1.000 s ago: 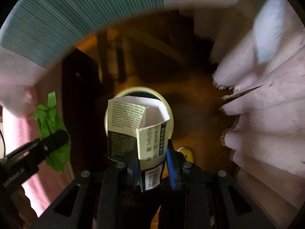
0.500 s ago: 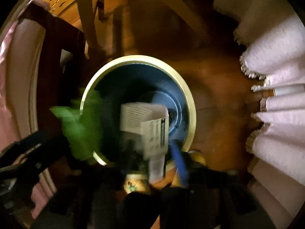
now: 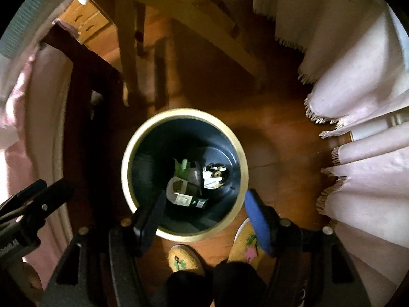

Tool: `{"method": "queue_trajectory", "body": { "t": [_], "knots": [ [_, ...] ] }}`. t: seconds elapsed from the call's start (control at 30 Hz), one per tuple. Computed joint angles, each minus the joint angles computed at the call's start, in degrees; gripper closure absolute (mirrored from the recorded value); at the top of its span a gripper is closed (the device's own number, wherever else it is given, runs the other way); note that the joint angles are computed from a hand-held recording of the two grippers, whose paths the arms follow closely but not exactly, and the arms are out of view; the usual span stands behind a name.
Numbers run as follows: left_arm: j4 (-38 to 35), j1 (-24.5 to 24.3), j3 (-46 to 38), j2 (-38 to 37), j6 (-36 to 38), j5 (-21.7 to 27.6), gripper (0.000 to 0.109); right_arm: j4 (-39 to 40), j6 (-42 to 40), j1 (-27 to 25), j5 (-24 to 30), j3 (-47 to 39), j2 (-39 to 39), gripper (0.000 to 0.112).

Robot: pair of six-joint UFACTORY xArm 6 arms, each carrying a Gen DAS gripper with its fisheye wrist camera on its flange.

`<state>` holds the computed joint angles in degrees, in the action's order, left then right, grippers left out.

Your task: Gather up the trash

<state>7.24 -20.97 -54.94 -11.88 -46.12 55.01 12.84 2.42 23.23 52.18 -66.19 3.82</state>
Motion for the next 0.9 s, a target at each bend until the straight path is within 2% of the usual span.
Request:
{"method": "queue_trajectory", "body": {
  "t": [0.2, 0.33, 0.53, 0.77, 0.9],
  "knots": [
    [1.23, -0.53, -8.40, -3.48, 1.04, 9.96, 0.016, -0.13, 1.47, 0.20, 7.18, -4.89, -5.18, 0.048],
    [1.67, -0.13, -14.92, -4.85, 3.63, 16.05, 0.016, -0.52, 4.17, 0.44, 14.58, -11.20, -7.19, 0.048],
    [1.99, 0.47, -27.43, -4.85, 8.10, 25.32, 0.016, -0.42, 6.48, 1.35, 22.78, -20.68, -8.81, 0.048],
    [4.10, 0.77, -48.05, 0.25, 12.24, 38.46, 0.016, -2.19, 8.72, 3.19, 34.17, -38.25, -5.40, 0.048],
    [6.57, 0.66, -59.45, 4.26, 14.74, 41.95, 0.016, -4.09, 9.84, 4.47, 38.04, -49.51, -2.14, 0.048]
  ]
}}
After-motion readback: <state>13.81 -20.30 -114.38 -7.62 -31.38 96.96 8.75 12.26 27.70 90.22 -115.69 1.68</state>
